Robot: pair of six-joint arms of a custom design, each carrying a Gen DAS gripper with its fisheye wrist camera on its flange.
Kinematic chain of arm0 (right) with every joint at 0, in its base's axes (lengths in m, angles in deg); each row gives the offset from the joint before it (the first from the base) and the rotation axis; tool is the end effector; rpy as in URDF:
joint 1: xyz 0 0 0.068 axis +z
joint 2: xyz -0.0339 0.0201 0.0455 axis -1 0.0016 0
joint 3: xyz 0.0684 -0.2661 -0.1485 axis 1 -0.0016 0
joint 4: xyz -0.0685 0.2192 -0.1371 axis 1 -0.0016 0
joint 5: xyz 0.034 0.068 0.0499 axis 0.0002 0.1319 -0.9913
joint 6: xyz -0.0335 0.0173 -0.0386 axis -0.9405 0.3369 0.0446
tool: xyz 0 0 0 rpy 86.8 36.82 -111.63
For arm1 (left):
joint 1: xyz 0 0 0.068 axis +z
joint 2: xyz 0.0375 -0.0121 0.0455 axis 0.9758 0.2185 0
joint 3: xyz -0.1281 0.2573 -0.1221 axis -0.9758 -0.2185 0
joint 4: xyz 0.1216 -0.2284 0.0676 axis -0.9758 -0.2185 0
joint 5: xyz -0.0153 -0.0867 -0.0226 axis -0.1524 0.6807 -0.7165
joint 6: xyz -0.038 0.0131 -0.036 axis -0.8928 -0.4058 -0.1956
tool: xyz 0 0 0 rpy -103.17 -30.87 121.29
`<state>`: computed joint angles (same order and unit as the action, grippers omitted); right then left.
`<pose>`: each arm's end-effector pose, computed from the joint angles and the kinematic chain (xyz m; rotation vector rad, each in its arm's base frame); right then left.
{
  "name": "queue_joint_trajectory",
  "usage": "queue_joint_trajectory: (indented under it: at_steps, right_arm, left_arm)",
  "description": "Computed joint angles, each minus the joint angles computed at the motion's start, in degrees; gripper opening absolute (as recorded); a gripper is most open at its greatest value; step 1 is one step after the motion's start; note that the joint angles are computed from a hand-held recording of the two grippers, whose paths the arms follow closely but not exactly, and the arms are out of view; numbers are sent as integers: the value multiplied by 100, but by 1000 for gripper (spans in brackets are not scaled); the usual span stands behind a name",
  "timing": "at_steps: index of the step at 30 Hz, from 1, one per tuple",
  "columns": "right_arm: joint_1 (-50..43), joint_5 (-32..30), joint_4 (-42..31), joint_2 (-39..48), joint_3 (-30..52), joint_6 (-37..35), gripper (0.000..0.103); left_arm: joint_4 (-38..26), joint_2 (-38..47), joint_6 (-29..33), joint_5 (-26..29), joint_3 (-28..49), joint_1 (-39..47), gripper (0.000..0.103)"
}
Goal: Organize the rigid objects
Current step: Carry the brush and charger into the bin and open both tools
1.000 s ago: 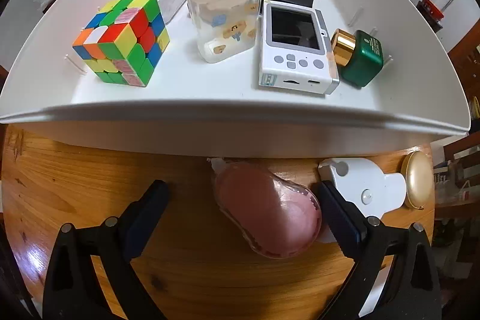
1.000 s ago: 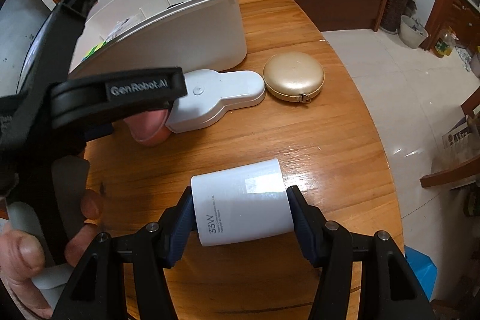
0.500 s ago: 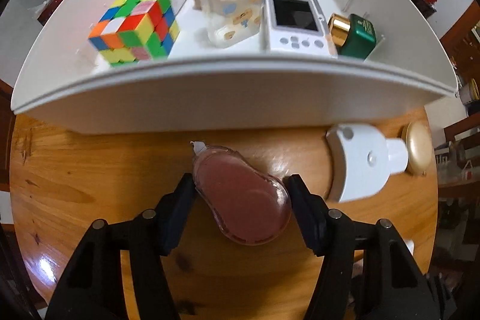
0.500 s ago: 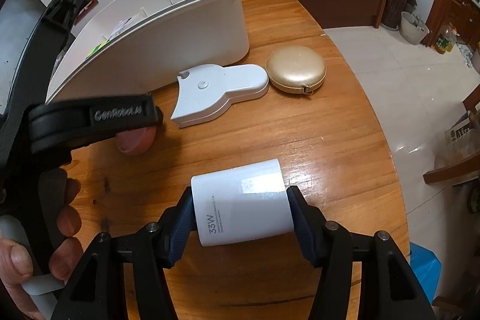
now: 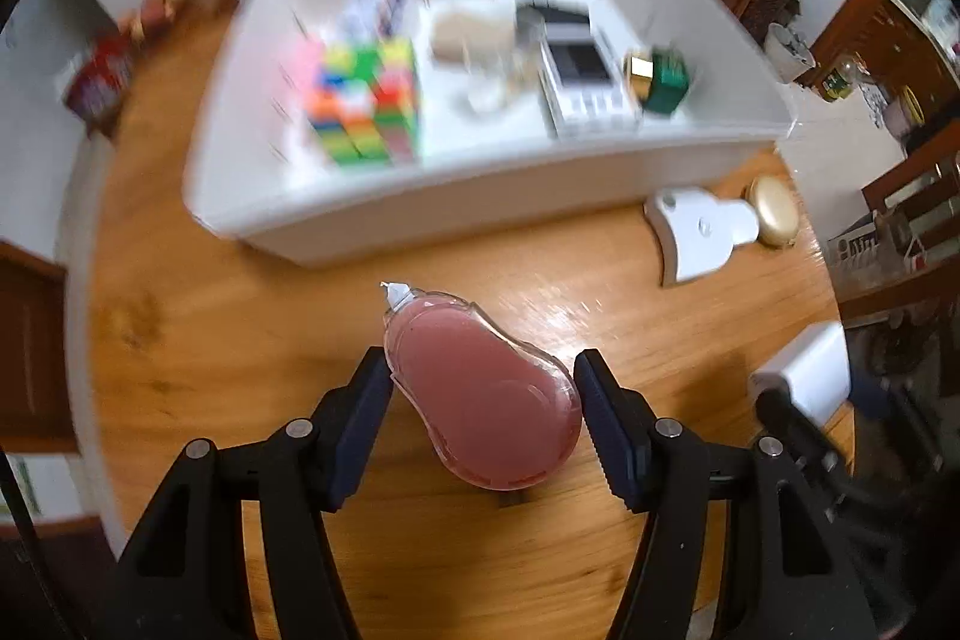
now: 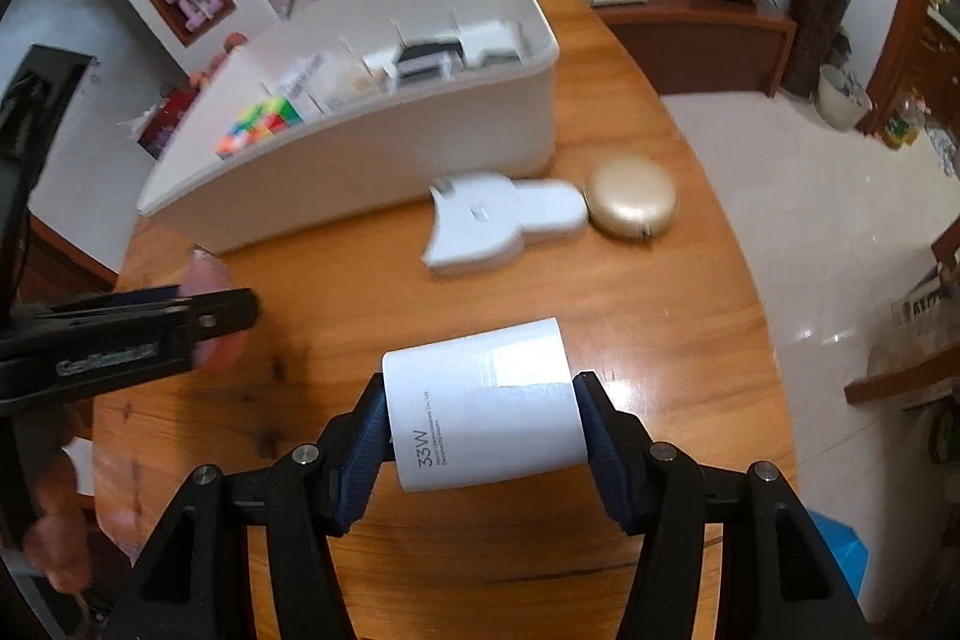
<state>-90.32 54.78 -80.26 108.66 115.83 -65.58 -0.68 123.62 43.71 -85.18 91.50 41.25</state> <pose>0.2439 0.0078 0.2057 -0.1935 2.6775 0.3344 0.2825 -0.1973 0.2320 0.0012 2.8419 0.0450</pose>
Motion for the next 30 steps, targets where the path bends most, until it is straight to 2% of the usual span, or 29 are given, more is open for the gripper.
queue_joint_trajectory:
  at_steps: [3,9,15,21,24,30]
  right_arm:
    - [157,-29,-351,-164,478,-12,60]
    - [328,-109,-1117,78,2192,38,60]
    - [487,88,-1616,899,4008,255,60]
    - [673,297,-1922,1936,5281,551,60]
    - [732,280,-2000,2249,5446,626,60]
    - [1067,216,-1781,2794,5004,822,60]
  left_arm:
    - [-520,-335,450,-244,476,230,66]
    - [-1343,-24,1312,-454,2065,964,66]
    - [-1468,631,1725,-370,3368,1484,66]
    - [-1364,1318,1926,-119,4364,1808,66]
    - [-1150,1731,2248,97,4677,1910,66]
    - [-980,2676,3152,134,5273,1870,66]
